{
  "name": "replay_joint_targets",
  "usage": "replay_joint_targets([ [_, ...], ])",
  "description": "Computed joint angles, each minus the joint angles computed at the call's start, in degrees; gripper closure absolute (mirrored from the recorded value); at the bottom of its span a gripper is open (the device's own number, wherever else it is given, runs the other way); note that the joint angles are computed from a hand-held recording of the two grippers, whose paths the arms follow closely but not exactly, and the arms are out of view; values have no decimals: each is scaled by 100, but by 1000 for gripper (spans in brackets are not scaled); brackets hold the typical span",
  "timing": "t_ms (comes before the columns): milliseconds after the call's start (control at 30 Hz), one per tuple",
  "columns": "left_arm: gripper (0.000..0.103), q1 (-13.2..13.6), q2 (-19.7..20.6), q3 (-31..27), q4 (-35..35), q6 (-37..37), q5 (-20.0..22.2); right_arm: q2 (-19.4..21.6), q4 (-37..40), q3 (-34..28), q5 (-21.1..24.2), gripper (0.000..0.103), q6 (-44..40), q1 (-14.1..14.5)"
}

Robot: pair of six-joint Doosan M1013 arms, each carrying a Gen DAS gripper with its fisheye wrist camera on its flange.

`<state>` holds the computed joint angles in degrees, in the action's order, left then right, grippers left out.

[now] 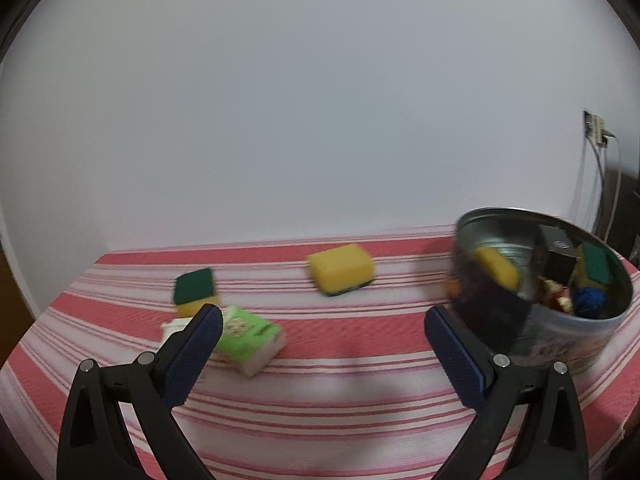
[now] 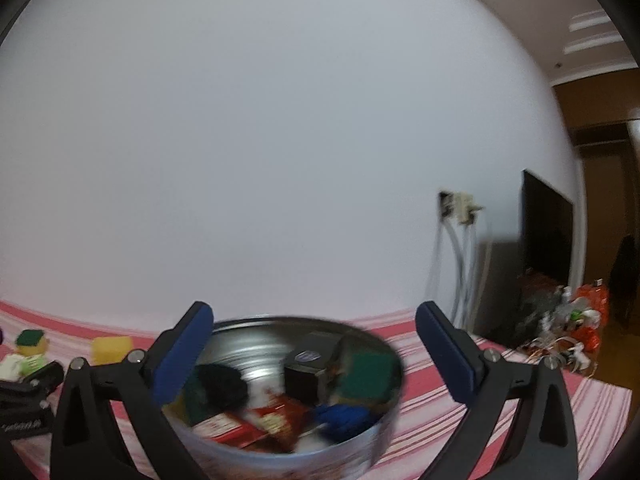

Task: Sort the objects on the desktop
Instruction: 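Withdraw both open tools from the tin toward the remaining items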

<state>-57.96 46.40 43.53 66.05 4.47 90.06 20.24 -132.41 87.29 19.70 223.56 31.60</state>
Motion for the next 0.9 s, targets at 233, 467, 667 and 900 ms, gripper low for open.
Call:
replay_joint_targets([
  [233,1,71,-425,757,-82,-321,321,27,-630,-133,-926,0,255,222],
  [467,1,260,-667,1264,5,-159,1036,274,-2647,-625,-2260,0,2209,389],
  [667,1,480,-1144,2024,-345,-735,1085,547,-1894,-1126,-3256,1,1272,553],
  [900,1,681,-1614,2646,-1181,-1628,666,1225,-2858,-2335,-5243,17,1151,800],
])
